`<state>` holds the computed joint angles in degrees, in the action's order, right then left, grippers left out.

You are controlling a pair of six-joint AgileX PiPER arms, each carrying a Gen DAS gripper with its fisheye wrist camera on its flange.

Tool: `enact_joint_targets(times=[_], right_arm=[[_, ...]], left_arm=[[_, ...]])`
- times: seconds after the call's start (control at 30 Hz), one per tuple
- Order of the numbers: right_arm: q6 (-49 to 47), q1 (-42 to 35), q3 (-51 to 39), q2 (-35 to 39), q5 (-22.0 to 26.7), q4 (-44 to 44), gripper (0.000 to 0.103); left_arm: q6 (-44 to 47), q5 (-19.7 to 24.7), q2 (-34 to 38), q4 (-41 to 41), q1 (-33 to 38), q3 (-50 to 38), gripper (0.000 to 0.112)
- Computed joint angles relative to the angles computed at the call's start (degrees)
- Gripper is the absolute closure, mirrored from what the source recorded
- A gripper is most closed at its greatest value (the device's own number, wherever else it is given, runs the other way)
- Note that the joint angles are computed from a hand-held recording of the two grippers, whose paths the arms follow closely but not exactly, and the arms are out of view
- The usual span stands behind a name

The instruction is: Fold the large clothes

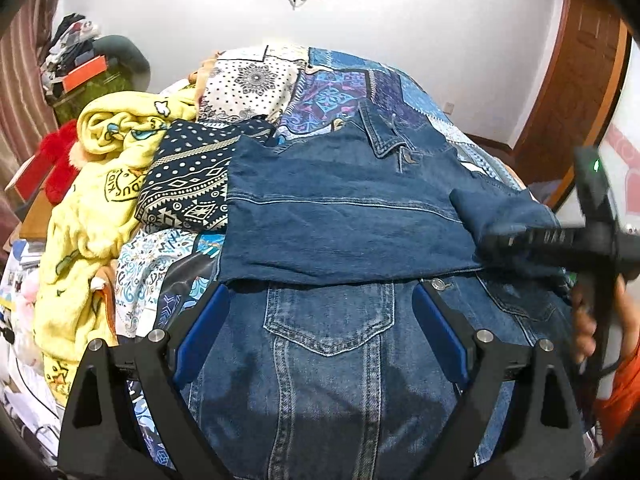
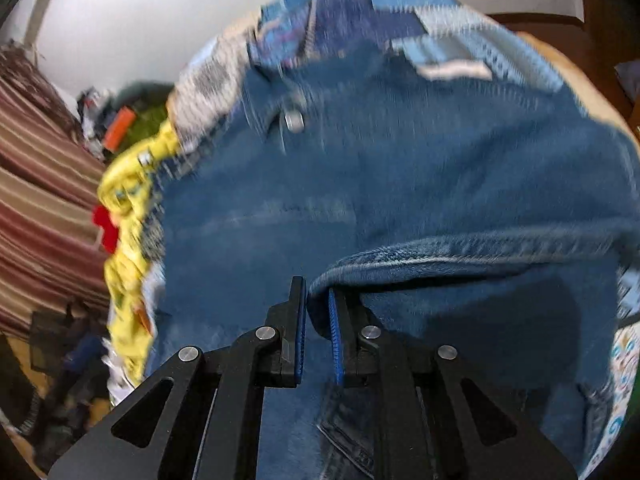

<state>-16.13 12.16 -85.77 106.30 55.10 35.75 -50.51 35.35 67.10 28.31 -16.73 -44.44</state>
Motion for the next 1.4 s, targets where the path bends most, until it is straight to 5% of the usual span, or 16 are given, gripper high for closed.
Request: enact_joint_targets(times=[0.23, 0.43, 0.63, 0.87, 1.2, 1.27, 1.4], right_arm=[[-3.76, -2.19, 0.51, -2.29, 6.41, -1.54, 0.083], [-9.57, -7.35, 6.68, -9.70, 3.71, -0.66, 0.082], [-11.56, -13.50, 9.33, -14.56, -1.67, -2.90, 0.068], [-10.97, -17.96, 9.67, -12.87, -4.91, -5.39, 0.055], [-9.46, -17.92, 7.97, -4.93, -3.60, -7.72, 0.045], [-9.59, -18.16, 8.72, -4.34, -4.15, -7.94, 0.038], [-12.34, -17.32, 11.38, -5.74, -7.24, -8.75, 0.036]], left_arm=[[0.56, 0.42, 3.08, 1.90, -3.55, -3.84, 0.020], [2.01, 4.76, 12.21, 3.96, -9.93, -16.17, 0.020], [9.85, 7.34, 24.54, 2.19, -14.60, -31.69, 0.019], [27.69, 13.30, 43.81, -7.38, -16.22, -50.91, 0.020], [33.23, 25.17, 63.00, -7.98, -16.24, -74.54, 0.020], [31.98, 25.53, 64.60, -5.49, -16.50, -77.35, 0.030], [31.60, 22.20, 62.54, -10.67, -13.93, -77.33, 0.071]])
